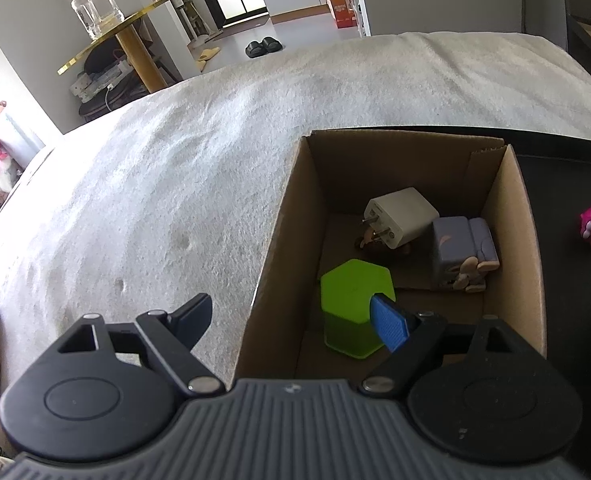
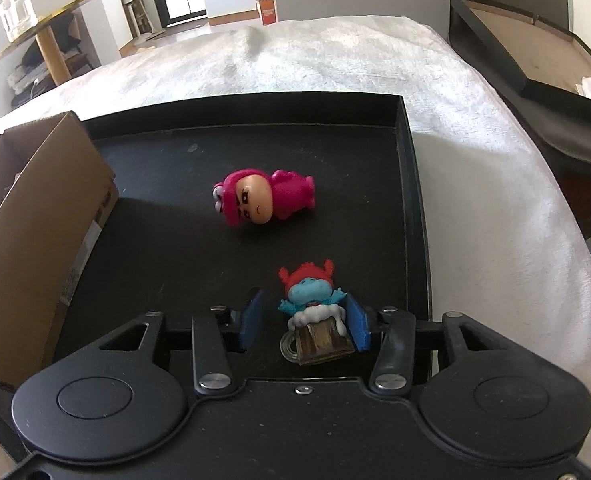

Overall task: Organize rigid objects
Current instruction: 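Move the right gripper to the blue-and-red figure and grasp it, then carry the blue-and-red figure with the right gripper and drop it into the box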

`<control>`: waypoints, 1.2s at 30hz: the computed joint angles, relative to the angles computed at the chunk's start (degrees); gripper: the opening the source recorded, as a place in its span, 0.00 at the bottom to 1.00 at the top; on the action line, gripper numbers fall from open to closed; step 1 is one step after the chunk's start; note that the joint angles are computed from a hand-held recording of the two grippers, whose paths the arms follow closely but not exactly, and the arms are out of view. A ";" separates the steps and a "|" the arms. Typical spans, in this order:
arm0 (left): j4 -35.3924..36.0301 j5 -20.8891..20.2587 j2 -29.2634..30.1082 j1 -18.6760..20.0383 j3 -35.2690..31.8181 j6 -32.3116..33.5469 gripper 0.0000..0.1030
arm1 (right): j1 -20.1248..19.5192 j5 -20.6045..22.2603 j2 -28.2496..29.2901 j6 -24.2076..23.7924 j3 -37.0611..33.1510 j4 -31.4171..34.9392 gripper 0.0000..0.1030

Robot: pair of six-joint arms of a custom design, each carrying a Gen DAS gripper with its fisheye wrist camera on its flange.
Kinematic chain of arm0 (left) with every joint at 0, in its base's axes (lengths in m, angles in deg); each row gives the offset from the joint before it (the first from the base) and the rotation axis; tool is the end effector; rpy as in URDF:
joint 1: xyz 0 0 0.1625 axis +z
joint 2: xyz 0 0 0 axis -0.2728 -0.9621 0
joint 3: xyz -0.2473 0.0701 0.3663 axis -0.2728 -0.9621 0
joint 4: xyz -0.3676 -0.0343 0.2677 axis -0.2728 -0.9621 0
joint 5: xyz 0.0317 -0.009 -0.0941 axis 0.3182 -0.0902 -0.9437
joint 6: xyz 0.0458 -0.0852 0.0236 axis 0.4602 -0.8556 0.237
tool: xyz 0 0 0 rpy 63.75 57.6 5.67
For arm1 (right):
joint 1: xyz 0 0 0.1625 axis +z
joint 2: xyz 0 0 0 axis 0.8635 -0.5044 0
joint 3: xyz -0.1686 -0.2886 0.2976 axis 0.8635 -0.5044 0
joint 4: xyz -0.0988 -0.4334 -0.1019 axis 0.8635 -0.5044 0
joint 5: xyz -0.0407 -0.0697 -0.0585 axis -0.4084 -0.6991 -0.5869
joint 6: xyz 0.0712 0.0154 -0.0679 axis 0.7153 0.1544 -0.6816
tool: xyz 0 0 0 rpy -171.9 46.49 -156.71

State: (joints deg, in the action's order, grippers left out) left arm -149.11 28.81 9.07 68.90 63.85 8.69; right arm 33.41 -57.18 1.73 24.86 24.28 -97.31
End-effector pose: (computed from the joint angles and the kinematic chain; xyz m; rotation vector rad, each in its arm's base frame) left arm -0.2597 -0.7259 0.1545 -0.0595 1.8771 -0.7160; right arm 0.1360 -0.8070 0.1562 0.6754 -2.4119 0.6096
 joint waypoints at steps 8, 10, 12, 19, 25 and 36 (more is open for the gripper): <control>-1.26 -0.03 -0.21 0.08 0.47 0.58 0.82 | -0.01 -1.12 1.46 -6.10 -1.37 -1.61 0.52; -1.16 -0.03 -0.14 0.10 0.44 0.39 0.82 | -0.07 -0.90 1.45 -6.83 -1.43 -1.10 0.51; -1.66 -0.18 -0.15 0.16 0.45 0.93 0.82 | -0.07 -0.82 1.38 -7.68 -1.14 -1.31 0.50; -3.39 -0.21 -0.44 0.08 1.05 2.02 0.82 | 0.38 -1.41 0.92 -8.02 -0.25 -2.70 0.38; -6.07 -0.18 -1.01 -0.23 2.20 3.68 0.82 | 0.79 -0.18 -0.10 -7.83 0.70 -4.16 0.38; -11.18 -0.06 -2.51 -0.29 4.49 6.26 0.82 | 2.27 0.73 -0.79 -8.18 1.44 -5.93 0.37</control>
